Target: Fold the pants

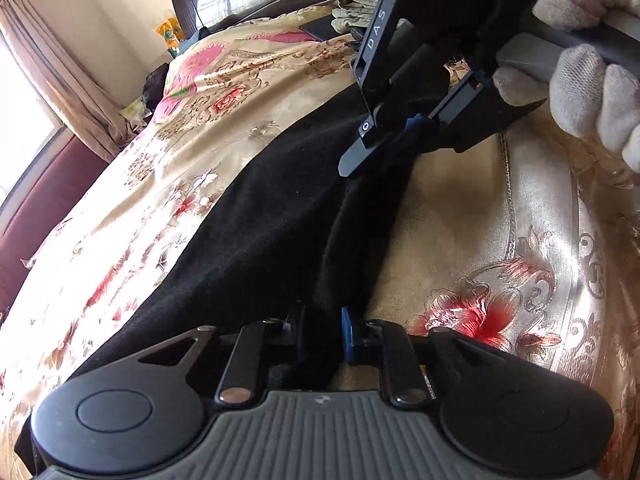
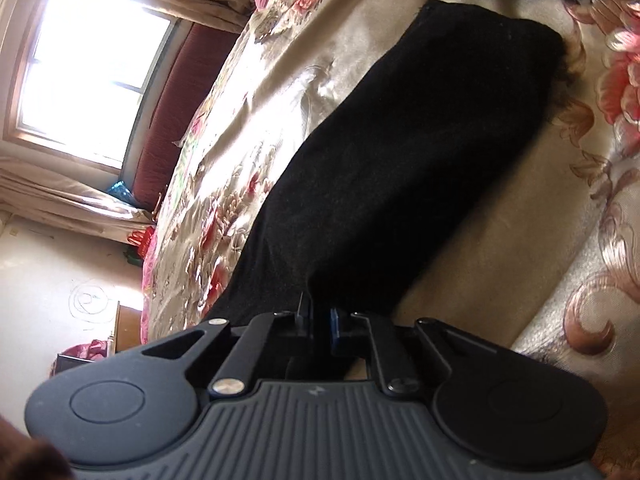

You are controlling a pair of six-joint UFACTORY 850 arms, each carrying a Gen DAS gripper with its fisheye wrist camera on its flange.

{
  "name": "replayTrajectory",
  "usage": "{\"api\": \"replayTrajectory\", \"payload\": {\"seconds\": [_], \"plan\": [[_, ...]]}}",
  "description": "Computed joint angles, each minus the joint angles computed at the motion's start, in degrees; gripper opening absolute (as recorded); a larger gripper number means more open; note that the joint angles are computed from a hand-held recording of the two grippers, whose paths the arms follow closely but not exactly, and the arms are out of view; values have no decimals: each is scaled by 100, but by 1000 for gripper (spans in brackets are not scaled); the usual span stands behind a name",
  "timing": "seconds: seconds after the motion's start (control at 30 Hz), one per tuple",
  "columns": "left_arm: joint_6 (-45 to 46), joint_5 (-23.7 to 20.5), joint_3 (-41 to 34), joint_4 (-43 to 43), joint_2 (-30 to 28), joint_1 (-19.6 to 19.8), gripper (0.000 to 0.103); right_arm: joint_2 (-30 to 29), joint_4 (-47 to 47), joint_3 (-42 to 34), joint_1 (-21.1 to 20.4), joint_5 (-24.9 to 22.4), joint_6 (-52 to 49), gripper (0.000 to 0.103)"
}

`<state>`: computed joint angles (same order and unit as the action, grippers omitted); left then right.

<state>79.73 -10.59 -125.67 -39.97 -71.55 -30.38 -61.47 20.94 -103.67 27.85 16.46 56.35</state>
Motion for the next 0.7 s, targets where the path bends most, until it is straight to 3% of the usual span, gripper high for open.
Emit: {"api": "replayTrajectory", "payload": {"seconds": [0.1, 0.17, 0.3, 0.47, 0.6, 0.7], "plan": [[-135, -180, -106, 31, -32, 32, 33, 99, 1047, 155, 16, 312, -975, 23], [-357, -233, -196, 197, -84, 34, 33, 154, 2086, 299, 22, 656, -1752, 23], [-177, -150, -141, 133, -62, 21, 33, 184, 2592, 500, -106, 1017, -1733, 14], [-395, -236, -274, 327, -131, 22, 33, 350, 3901, 563, -31, 1574, -3608, 11], [-407, -211, -291, 402, -152, 12, 33, 289, 5050, 482, -120, 1342, -4895, 15], [-280, -184, -230, 288, -121, 16, 33, 474, 4759, 857, -78, 1531, -4278, 15]]}}
